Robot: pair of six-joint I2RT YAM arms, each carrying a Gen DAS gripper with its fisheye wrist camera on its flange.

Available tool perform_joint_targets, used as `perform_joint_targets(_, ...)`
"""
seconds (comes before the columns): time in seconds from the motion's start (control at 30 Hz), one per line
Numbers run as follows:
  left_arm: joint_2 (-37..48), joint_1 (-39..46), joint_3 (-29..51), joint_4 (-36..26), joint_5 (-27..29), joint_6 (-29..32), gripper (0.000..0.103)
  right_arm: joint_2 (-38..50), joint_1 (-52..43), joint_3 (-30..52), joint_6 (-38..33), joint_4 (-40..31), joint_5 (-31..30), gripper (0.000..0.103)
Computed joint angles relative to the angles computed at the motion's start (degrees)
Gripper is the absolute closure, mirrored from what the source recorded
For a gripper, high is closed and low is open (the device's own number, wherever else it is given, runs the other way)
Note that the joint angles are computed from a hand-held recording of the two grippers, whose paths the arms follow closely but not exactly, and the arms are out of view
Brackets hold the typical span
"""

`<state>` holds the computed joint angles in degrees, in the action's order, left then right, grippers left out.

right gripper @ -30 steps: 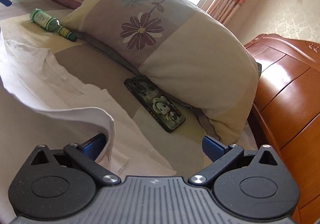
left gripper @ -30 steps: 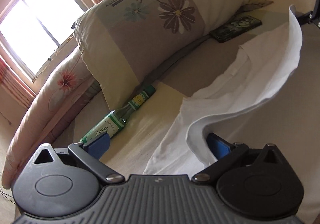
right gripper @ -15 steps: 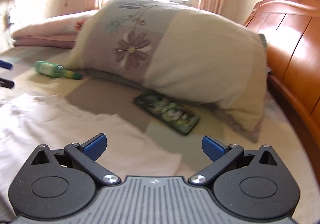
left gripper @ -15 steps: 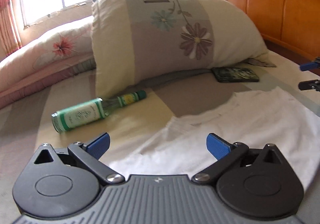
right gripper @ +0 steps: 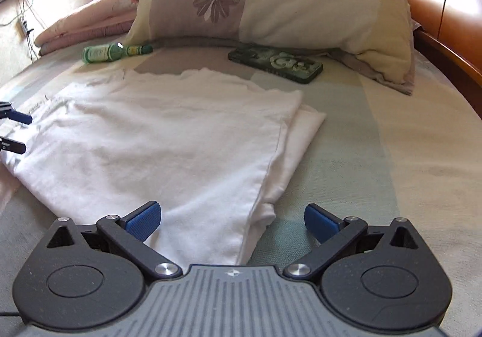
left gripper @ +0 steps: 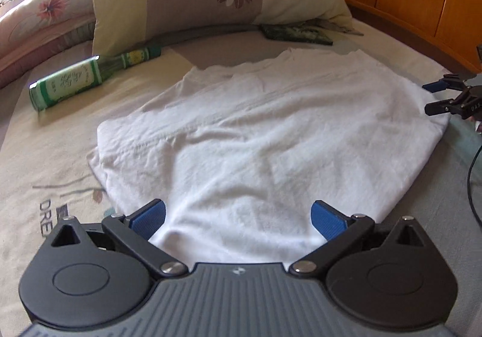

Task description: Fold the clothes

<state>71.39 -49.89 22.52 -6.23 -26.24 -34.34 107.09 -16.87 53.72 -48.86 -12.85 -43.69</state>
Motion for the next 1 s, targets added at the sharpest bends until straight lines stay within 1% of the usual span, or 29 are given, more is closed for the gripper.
perform_joint_targets(0.03, 0.6, 0.8, 0.2, 2.2, 0.2, 1.6, 0.001, -0.2, -0.1, 0.5, 0.9, -0.3, -1.9, 0.000)
perform_joint_targets(0.1, 4.4, 3.5, 1.7, 7.2, 1.6, 3.6, 0.001, -0.3, 1.7, 2.1, 3.8, -0.7, -4.8, 0.000)
perform_joint_targets(0.13, 6.5, 4.6, 2.2, 9.5, 2.9, 3.5, 0.001, -0.3, 3.0, 2.7, 5.5, -0.2, -6.1, 0.000)
perform_joint_targets(0.2, 10.6, 6.5, 3.5, 13.7, 5.3, 2.8, 0.001, 0.3, 7.4, 3.5, 9.7, 3.1, -7.1, 0.000)
perform_joint_targets(0.27, 13.0, 6.7, 4.3, 15.5, 5.8, 1.7, 0.001, 2.3, 11.7, 4.6, 14.3, 6.0, -6.4, 0.000)
perform_joint_targets(0.3, 13.6, 6.4, 4.4, 15.8, 5.8, 1.5, 0.001, 3.7, 13.1, 5.2, 16.0, 7.3, -5.2, 0.000)
perform_joint_targets(0.4, 12.5, 4.8, 3.4, 13.7, 3.9, 1.7, 0.001, 6.4, 13.6, 5.2, 15.2, 10.2, 0.1, 0.000)
perform_joint_targets(0.47, 9.5, 3.3, 1.8, 10.8, 2.0, 1.1, 0.001, 7.9, 13.3, 5.1, 14.4, 11.7, 3.0, 0.006)
perform_joint_targets(0.53, 6.0, 2.2, -0.4, 8.3, 0.7, 0.6, 0.001, 6.9, 9.7, 4.2, 12.6, 10.0, 3.7, 0.006)
perform_joint_targets(0.6, 3.7, 2.2, -2.3, 7.3, 1.0, 0.0, 0.001, 6.0, 6.7, 4.1, 11.3, 7.3, 4.9, 0.000)
perform_joint_targets(0.63, 3.4, 2.3, -2.7, 7.1, 1.3, -0.6, 0.001, 5.5, 5.6, 3.8, 10.9, 7.2, 6.0, 0.000)
perform_joint_targets(0.7, 2.8, 2.3, -3.2, 7.2, 0.8, -1.4, 0.001, 4.8, 2.7, 4.2, 11.0, 5.3, 2.5, 0.000)
perform_joint_targets(0.77, 1.9, 2.6, -3.5, 8.5, 0.4, -1.1, 0.001, 4.0, 1.1, 4.8, 14.3, 5.8, -1.7, 0.000)
perform_joint_targets(0.83, 2.0, 4.2, -3.5, 10.6, 2.2, -0.9, 0.001, 3.9, 1.8, 6.5, 18.7, 6.8, -3.7, 0.002)
perform_joint_targets(0.87, 2.7, 4.7, -3.2, 11.2, 2.7, -0.9, 0.001, 4.4, 2.6, 7.7, 19.9, 7.0, -3.6, 0.009)
perform_joint_targets(0.9, 3.7, 5.0, -2.8, 12.0, 2.7, -0.9, 0.001, 5.3, 3.5, 9.4, 21.0, 6.8, -3.2, 0.019)
perform_joint_targets(0.93, 4.7, 5.2, -2.4, 12.8, 2.8, -0.9, 0.001, 7.2, 4.6, 12.1, 21.8, 5.3, -2.2, 0.026)
perform_joint_targets(0.97, 5.7, 5.1, -2.2, 13.4, 2.7, -0.8, 0.001, 9.0, 5.7, 14.7, 22.7, 4.1, -1.0, 0.038)
perform_joint_targets(1.0, 6.4, 4.9, -2.3, 14.3, 2.6, -0.8, 0.001, 10.9, 6.5, 16.4, 23.8, 4.2, 1.0, 0.046)
